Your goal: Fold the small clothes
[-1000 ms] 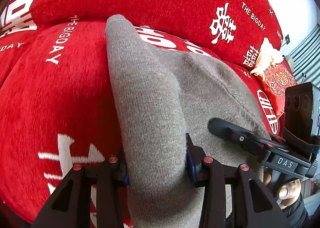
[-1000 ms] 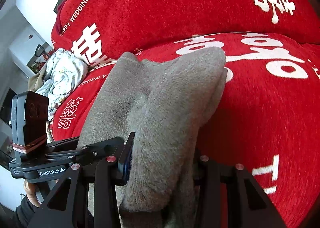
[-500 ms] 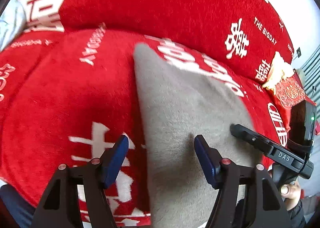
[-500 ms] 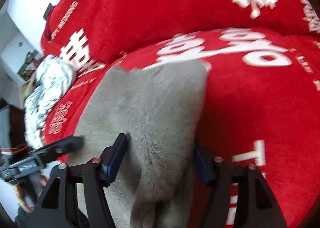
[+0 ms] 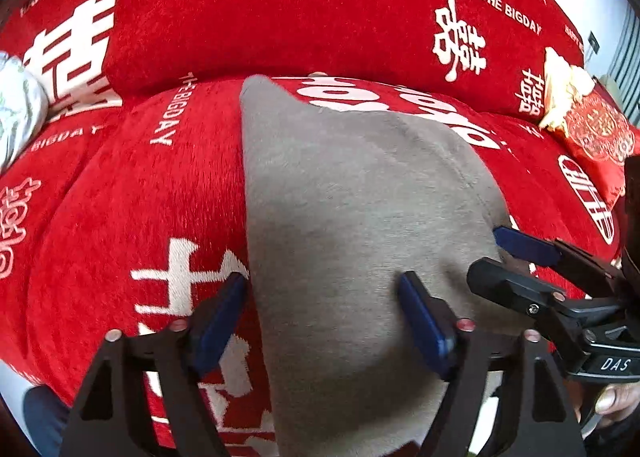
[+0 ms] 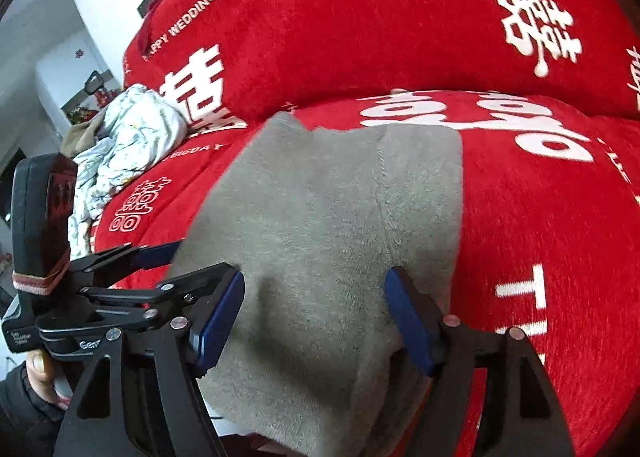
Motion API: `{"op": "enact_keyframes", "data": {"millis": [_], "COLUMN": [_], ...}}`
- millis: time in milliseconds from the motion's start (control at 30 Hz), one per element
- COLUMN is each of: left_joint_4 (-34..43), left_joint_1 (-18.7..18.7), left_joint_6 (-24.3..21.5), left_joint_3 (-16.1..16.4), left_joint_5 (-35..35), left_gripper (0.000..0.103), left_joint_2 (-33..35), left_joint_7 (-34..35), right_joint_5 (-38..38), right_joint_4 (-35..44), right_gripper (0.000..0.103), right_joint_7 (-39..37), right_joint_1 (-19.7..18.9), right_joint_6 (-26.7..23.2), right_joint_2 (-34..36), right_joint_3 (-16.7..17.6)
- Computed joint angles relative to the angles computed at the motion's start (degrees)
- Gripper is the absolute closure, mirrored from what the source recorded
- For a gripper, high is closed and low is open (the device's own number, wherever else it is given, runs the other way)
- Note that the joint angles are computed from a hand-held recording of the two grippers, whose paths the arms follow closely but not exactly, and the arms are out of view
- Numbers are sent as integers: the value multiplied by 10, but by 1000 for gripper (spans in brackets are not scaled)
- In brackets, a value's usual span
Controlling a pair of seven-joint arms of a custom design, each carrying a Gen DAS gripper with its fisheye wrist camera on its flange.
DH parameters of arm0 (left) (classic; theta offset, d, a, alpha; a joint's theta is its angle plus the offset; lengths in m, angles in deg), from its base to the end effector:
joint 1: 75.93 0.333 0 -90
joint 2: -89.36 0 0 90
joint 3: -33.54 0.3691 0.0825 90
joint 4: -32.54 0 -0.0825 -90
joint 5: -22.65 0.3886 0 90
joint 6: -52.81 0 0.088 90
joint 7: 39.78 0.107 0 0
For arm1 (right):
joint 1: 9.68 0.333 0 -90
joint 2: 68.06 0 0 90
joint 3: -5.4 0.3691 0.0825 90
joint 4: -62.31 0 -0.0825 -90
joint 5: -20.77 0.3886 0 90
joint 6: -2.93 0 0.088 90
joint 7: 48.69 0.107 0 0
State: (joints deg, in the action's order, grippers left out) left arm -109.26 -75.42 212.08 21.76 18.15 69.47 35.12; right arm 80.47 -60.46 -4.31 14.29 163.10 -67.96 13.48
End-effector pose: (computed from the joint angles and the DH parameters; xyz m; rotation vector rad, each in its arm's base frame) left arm 0.4519 -0.0954 0.5376 -2.0089 1.7817 -0.7495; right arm 0.5101 0.2719 0.5092 -1.9474 1.1950 -0.0659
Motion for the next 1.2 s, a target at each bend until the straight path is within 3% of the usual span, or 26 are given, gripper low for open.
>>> {"op": "enact_keyframes", "data": {"millis": [100, 167, 300, 367, 433, 533, 600, 700, 767, 867, 933, 1000, 1200], "left_joint_4": [-11, -18, -28, -28, -29, -30, -32, -40, -48, -51, -43, -37, -38], "left_joint_1": [-25, -10, 56, 57, 68, 120, 122, 105, 141, 171, 186, 181, 156], "left_joint_6": [22, 31, 47, 39, 29, 16, 12, 20, 26, 11, -17, -40, -53], "left_joint_3": [25, 10, -56, -57, -67, -115, -119, -108, -142, -174, -190, -187, -161], "left_joint_5": [-48, -36, 57, 68, 87, 159, 177, 169, 183, 204, 227, 238, 256], "left_gripper": [19, 16, 16, 16, 16, 16, 16, 16, 16, 16, 16, 16, 16], "left_joint_2": [5, 1, -12, -19, -35, -69, -86, -100, -124, -152, -158, -156, -154], "left_joint_7": [21, 8, -53, -70, -95, -154, -172, -183, -236, -284, -295, -302, -326], "right_joint_5": [-39, -74, -110, -122, -184, -340, -422, -461, -492, -604, -612, -617, -673], "right_joint_4": [-8, -14, -32, -44, -63, -98, -116, -130, -129, -129, -130, -131, -131], "right_gripper": [27, 26, 24, 24, 22, 20, 18, 17, 15, 15, 15, 15, 15], "right_joint_7": [16, 30, 59, 80, 142, 276, 349, 405, 441, 535, 542, 549, 597], "right_joint_1": [3, 7, 15, 19, 22, 12, -3, -2, -5, -49, -34, -19, -3], "right_joint_6": [16, 33, 70, 79, 99, 132, 148, 153, 145, 138, 137, 138, 135], "right_joint_2": [-2, -2, -5, -13, -25, -48, -62, -78, -81, -83, -84, -85, -87], "right_joint_3": [3, 5, 9, 9, 9, 17, 27, 23, 23, 52, 38, 23, 2]}}
